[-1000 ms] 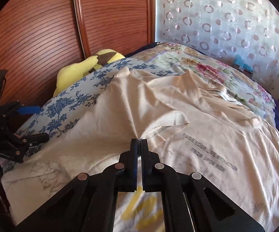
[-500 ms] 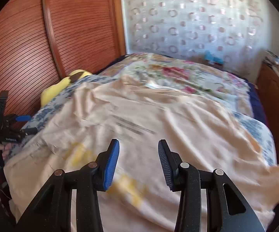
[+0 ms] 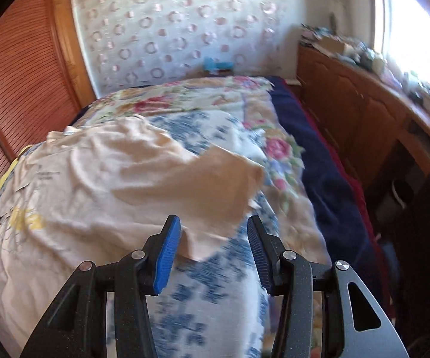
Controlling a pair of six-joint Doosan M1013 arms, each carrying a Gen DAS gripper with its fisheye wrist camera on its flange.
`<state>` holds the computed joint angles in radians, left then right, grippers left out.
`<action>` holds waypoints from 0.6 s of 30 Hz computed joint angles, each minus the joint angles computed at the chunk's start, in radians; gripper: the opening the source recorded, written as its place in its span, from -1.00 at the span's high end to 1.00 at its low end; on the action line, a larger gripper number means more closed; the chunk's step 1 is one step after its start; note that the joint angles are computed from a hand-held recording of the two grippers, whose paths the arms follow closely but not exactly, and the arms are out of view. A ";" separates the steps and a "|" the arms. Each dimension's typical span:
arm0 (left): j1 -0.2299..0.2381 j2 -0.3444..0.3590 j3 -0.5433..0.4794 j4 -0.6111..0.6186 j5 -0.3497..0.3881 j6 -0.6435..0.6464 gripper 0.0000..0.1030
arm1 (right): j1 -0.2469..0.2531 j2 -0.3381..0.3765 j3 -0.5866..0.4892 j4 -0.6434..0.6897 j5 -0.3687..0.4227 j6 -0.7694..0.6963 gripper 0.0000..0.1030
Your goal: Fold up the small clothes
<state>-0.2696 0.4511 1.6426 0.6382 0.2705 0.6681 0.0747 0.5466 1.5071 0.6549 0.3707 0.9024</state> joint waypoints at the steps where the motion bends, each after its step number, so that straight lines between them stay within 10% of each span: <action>1: -0.007 0.011 -0.015 -0.053 0.007 0.060 -0.82 | -0.008 0.003 0.001 0.015 0.011 0.005 0.06; 16: -0.062 0.108 -0.126 -0.301 0.180 0.417 -0.84 | -0.043 0.083 -0.123 0.113 0.123 -0.027 0.10; 18: -0.059 0.105 -0.125 -0.326 0.179 0.442 -0.88 | -0.038 0.095 -0.138 0.111 0.131 -0.057 0.78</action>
<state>-0.3286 0.5565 1.5180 0.3123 0.4495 1.1097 0.0372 0.6417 1.3690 0.7660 0.5015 0.8456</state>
